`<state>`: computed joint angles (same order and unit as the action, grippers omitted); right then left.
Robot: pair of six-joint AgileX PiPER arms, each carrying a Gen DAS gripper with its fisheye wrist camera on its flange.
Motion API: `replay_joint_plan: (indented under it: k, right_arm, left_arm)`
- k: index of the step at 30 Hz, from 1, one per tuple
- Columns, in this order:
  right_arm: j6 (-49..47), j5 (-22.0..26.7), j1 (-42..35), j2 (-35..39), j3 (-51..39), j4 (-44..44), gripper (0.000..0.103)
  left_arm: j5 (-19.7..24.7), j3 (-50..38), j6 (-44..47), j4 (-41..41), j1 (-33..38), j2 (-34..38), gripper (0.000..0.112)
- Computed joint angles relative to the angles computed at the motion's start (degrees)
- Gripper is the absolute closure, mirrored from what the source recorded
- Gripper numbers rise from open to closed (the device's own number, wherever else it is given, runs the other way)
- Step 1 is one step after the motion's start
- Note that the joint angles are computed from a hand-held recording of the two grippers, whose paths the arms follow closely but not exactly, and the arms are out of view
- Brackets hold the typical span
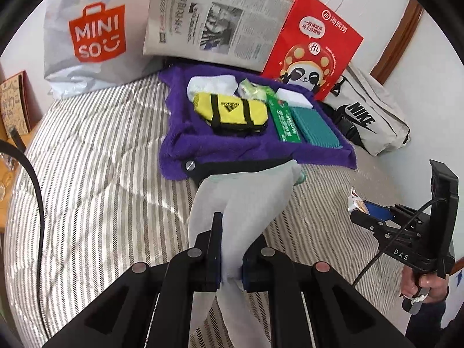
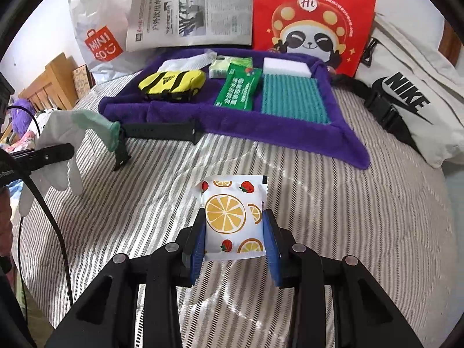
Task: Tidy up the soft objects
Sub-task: 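Carry the sachet onto the towel with the right gripper while the left gripper carries the glove there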
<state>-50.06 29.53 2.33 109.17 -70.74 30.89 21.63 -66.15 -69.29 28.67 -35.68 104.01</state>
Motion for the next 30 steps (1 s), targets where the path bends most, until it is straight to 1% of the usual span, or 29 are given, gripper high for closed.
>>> replay_joint_plan:
  k: [3, 5, 12, 15, 18, 21, 25, 29, 30]
  right_arm:
    - [0.5, 1.0, -0.48, 0.19, -1.6, 0.04, 0.067]
    - [0.6, 2.52, -0.96, 0.54, -3.33, 0.49, 0.067]
    - [4.03, 5.35, -0.61, 2.46, -10.14, -1.01, 0.067]
    - [6.38, 6.33, -0.2, 3.65, -13.99, -2.68, 0.067]
    - [8.08, 8.04, 0.13, 5.31, -18.47, -3.59, 0.066]
    - [10.1, 9.4, 0.69, 7.28, -22.53, -5.04, 0.066]
    - [11.6, 12.45, 0.87, 10.96, -28.59, -4.91, 0.066]
    - [13.93, 14.11, 1.08, 14.63, -34.12, -6.11, 0.066]
    - [14.9, 14.61, 1.23, 15.57, -35.65, -6.9, 0.066]
  left_arm:
    - [0.51, -0.81, 0.92, -0.57, 0.11, -0.74, 0.103]
    - [0.5, -1.1, 2.1, -1.52, 0.2, -1.55, 0.103]
    - [2.75, -6.34, 9.63, -6.75, 1.57, -1.62, 0.103]
    - [3.58, -9.47, 13.03, -9.33, 2.62, -0.47, 0.103]
    - [5.67, -13.67, 15.23, -10.15, 3.24, 1.76, 0.103]
    - [5.27, -16.33, 20.27, -15.04, 4.82, 3.61, 0.103]
    - [6.61, -20.37, 24.52, -18.84, 6.48, 6.27, 0.103]
    - [8.17, -23.51, 25.98, -19.75, 7.74, 8.26, 0.103]
    - [8.81, -24.37, 25.01, -19.0, 7.97, 8.81, 0.103]
